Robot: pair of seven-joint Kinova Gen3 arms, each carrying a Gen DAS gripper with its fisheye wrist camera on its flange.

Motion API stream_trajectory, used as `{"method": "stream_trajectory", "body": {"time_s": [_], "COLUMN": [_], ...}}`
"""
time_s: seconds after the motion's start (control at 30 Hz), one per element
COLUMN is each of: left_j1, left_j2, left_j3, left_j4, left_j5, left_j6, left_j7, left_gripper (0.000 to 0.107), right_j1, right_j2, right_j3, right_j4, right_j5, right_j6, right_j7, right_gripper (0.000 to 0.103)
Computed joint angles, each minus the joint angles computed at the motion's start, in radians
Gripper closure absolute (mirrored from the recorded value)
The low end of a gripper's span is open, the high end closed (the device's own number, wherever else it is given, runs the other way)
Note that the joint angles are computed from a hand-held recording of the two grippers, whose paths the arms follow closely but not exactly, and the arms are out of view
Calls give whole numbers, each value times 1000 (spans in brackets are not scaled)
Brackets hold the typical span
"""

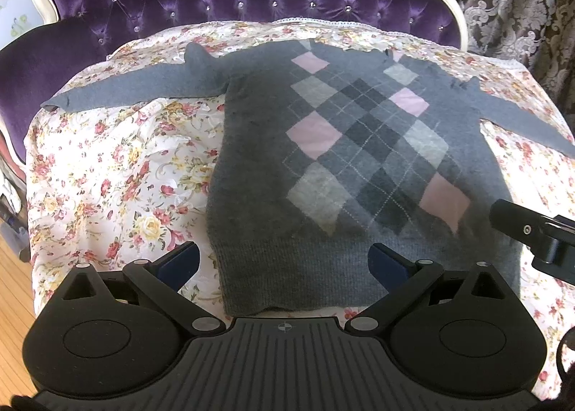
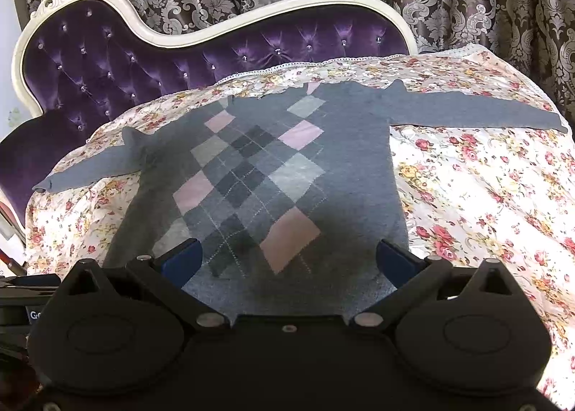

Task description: Fold small clothes

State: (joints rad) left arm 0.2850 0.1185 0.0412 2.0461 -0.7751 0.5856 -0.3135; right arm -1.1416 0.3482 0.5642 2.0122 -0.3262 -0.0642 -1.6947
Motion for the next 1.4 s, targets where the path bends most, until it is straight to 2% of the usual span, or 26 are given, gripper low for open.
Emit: {"method": "stream_trajectory", "body": {"time_s": [0.7,0.93,1.0,1.07,1.1,1.17,1.23,1.3,1.4], "left_j1": [1,-7,-29,-79,-81,-40,36,121,237], "left_j2": [0,-15,-28,-40,-45,-51,-54,-38,22], "left_j3": [1,-1,16,73,75,23,-69,-162,-301], "left_j4": [1,-9,-18,-27,-34,-48,-62,-85,-114], "left_j5": [-1,-16,-44,-117,-158,-239,-320,-402,-524], "left_j6": [-1,-8,-13,-9,-11,-34,-68,-81,-118], "left_j7": [2,-5,-3,41,66,116,175,246,368], "left_gripper": [6,6,6,6,6,6,6,6,6], "right_j1": [11,36,19,36,45,64,74,148,287], "right_j2": [-2,-15,-22,-40,-49,-65,-73,-79,-72], "right_j3": [-14,-42,-25,-41,-49,-64,-65,-121,-224], "right_j4": [-3,4,8,18,20,17,2,-24,-54], "right_j5": [-2,-24,-51,-63,-70,-83,-108,-67,50], "right_j6": [-2,-44,-72,-114,-137,-179,-212,-222,-222], "right_j7": [4,35,65,90,101,129,169,152,38], "right_gripper": [1,1,1,1,1,1,1,1,1]}}
